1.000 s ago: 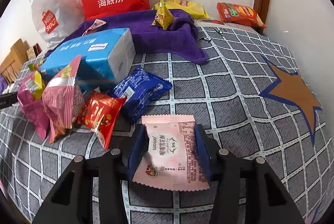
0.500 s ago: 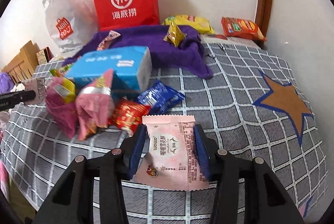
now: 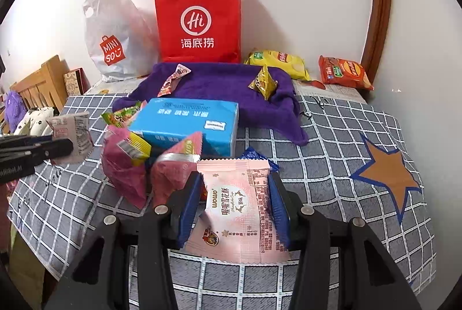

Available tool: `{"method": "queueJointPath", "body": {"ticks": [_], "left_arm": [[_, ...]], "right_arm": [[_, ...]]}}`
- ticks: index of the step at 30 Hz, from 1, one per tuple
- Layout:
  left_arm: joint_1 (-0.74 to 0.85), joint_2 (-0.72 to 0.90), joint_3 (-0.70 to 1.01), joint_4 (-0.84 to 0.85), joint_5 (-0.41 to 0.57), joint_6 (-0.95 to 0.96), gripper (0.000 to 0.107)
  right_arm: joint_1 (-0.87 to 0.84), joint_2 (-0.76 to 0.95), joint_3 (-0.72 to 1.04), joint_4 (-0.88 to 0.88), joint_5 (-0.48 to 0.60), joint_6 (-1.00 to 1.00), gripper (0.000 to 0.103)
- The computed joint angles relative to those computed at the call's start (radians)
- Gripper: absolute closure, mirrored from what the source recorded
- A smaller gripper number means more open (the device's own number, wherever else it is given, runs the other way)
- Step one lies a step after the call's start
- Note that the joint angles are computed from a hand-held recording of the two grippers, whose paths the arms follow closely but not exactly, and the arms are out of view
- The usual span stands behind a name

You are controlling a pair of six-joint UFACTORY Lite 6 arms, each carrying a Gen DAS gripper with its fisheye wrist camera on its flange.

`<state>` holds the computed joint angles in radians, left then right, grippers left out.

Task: Organize snacks
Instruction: 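Carry the white packet and pink wafer packet over the purple towel with both tools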

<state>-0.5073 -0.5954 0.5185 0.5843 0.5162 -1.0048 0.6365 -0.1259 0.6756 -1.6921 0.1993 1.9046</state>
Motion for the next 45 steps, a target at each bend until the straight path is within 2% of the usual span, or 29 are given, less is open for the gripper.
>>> {"method": "queueJointPath", "body": {"ticks": [5, 11, 18, 23, 32, 36, 45], "left_arm": [[-0.063, 0.064, 0.066, 0.035, 0.008, -0.057, 0.08], [-0.089, 0.152, 0.147, 0.068, -0.005, -0.093, 0.08], [-0.053, 0.241, 0.237, 0.035, -0.04, -0.041, 0.08], [-0.004, 0.299, 0.291, -0.033, -0.073, 0.045, 0.08], [0.063, 0.398, 0.384, -0.091, -0.101, 0.136, 0.08], [0.092, 0.447, 0.43, -0.15, -0.122, 0.202, 0.08], [0.165, 0.547, 0.523, -0.27, -0.153, 0.367, 0.08]], "right_arm": [[-0.009, -0.013, 0.039, 0.227, -0.026, -0.221, 0.057], [-0.014, -0.007, 0.099, 0.461, 0.0, -0.453, 0.057], [-0.06, 0.039, 0.194, 0.746, -0.003, -0.763, 0.057], [-0.096, 0.112, 0.298, 1.024, 0.002, -1.065, 0.056], [-0.126, 0.252, 0.455, 1.121, 0.014, -1.185, 0.056], [-0.146, 0.319, 0.524, 1.292, 0.011, -1.344, 0.056], [-0.161, 0.448, 0.684, 1.392, 0.05, -1.453, 0.056]]}}
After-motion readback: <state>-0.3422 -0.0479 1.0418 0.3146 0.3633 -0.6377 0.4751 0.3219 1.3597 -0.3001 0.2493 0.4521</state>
